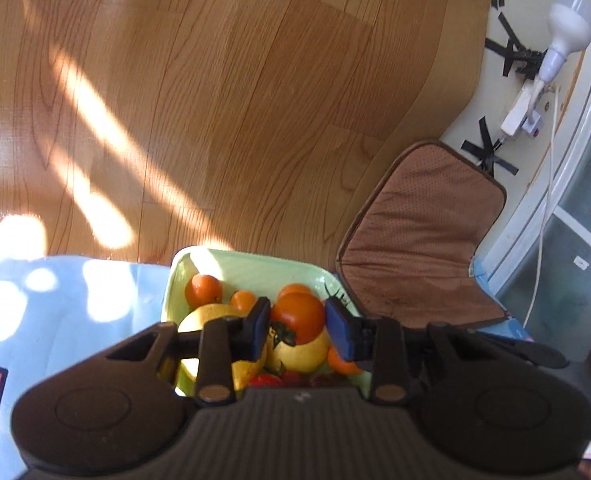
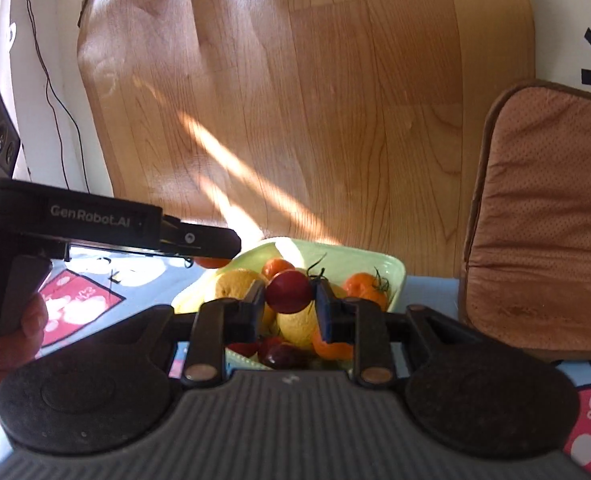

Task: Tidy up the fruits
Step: 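Carry both tomatoes over the basket and open both grippers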

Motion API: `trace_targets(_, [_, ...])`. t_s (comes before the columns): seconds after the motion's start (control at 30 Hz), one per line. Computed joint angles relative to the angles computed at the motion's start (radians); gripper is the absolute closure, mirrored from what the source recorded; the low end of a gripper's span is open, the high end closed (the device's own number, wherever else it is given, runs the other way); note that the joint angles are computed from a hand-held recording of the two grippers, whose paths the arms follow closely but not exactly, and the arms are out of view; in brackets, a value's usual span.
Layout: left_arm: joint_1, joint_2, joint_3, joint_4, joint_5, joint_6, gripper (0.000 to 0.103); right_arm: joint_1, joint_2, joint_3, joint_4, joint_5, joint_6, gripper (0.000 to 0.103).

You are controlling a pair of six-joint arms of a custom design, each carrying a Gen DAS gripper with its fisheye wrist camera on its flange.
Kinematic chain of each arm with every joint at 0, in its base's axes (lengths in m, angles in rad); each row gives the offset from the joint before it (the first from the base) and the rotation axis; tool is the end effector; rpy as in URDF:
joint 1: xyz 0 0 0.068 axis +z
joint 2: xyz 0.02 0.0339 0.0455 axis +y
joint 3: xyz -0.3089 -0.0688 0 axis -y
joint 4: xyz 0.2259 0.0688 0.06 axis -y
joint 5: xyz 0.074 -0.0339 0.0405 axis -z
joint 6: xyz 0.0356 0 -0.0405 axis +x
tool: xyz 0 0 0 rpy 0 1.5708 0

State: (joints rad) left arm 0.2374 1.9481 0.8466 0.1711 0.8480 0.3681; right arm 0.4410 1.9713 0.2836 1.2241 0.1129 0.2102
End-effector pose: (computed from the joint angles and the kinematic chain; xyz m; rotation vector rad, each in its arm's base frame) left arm 0.3443 0.0558 0.1481 0.4719 2.1723 -0.7299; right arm 0.2472 0.1123 0.1177 -0.1643 2.0373 0.2945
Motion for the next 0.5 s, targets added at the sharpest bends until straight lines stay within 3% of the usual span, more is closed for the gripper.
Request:
trace_targets(0.17, [-0.020, 0.095, 0.004, 0.052, -0.037, -0.007, 0.072, 0.018, 0.122, 0.001, 0.086, 0.015, -0.026, 0.073])
trace_targets(0.33, [-0.026, 0.074, -0.014, 0.103, -0.052, -0.036, 0.059, 0.055, 0.111, 0.011, 0.081, 0.086, -0.082, 0.069])
trace_targets(0.5, [0.026, 0.008, -0.058, 0.104, 0.006, -0.024, 0.059, 0.062, 0.066, -0.084, 0.203, 0.121, -0.026, 0.069])
